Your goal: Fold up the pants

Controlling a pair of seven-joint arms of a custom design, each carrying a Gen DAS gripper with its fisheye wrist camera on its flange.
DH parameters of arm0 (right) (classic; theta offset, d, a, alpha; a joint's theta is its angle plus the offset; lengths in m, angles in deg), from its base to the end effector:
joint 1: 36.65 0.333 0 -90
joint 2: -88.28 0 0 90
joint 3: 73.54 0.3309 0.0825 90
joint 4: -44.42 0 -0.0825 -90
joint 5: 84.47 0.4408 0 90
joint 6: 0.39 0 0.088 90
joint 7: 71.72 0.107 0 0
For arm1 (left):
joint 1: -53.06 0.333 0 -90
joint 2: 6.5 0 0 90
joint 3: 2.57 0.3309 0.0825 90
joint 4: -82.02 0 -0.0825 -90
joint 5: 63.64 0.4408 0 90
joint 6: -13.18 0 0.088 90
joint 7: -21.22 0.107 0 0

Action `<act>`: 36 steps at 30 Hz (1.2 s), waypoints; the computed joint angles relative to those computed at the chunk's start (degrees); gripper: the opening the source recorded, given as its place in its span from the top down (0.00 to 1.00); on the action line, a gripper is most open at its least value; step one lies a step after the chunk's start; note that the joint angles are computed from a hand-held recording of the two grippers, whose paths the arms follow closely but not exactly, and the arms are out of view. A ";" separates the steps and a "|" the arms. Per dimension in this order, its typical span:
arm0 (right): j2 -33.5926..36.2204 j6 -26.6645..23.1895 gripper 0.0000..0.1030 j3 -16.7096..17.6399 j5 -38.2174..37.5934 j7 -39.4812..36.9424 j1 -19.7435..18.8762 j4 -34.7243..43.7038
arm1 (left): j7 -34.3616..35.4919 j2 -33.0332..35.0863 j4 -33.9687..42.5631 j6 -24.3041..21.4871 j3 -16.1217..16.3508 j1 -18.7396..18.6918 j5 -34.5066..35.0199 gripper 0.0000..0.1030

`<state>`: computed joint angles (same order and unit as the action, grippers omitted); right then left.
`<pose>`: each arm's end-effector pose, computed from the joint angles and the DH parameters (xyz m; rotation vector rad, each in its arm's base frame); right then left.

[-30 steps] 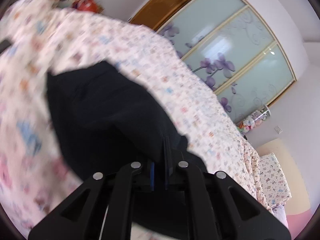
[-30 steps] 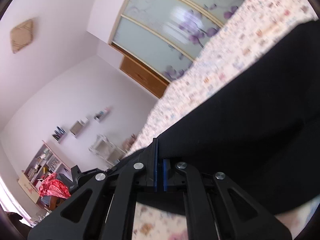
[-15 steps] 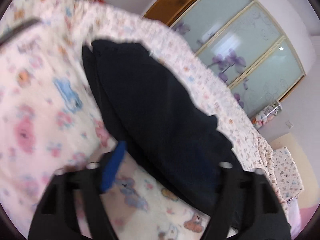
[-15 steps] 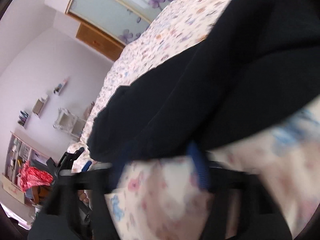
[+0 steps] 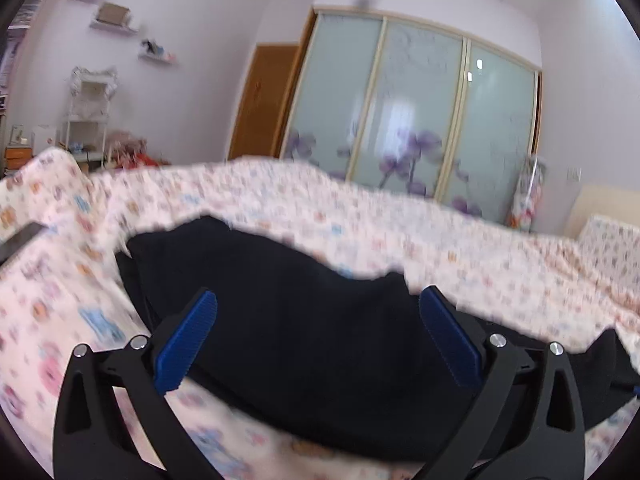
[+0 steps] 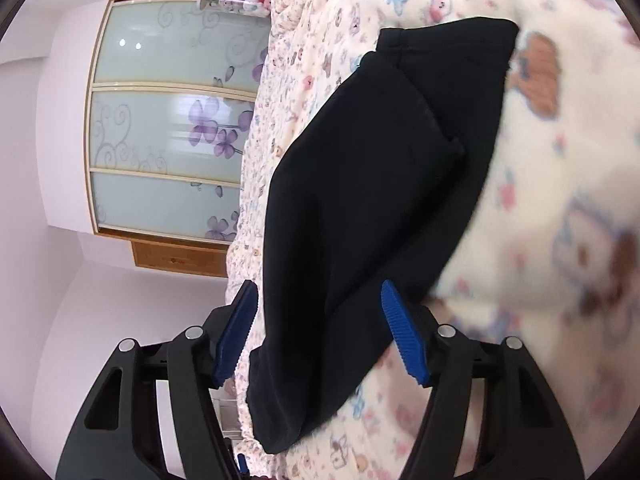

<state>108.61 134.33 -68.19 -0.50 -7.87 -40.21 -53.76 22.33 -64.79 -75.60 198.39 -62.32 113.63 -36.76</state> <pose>0.7388 0.0303 0.4111 -0.9959 1.7270 0.5117 0.4449 -0.0379 0.4368 -1.8286 0.7086 -0.8003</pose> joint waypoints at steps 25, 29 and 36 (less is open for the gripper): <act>-3.63 25.39 0.97 -1.50 -21.76 3.80 2.36 -1.48 | 1.99 8.74 -2.25 2.93 1.27 -0.53 -5.74 0.02; -0.71 16.29 0.97 -5.27 -35.29 20.85 2.74 -1.39 | 2.47 9.41 -2.08 2.69 1.70 -0.91 -5.92 0.02; -2.70 12.95 0.91 -4.70 -38.75 20.22 1.19 -3.23 | 2.49 9.50 -2.47 2.94 2.01 -1.39 -6.49 0.02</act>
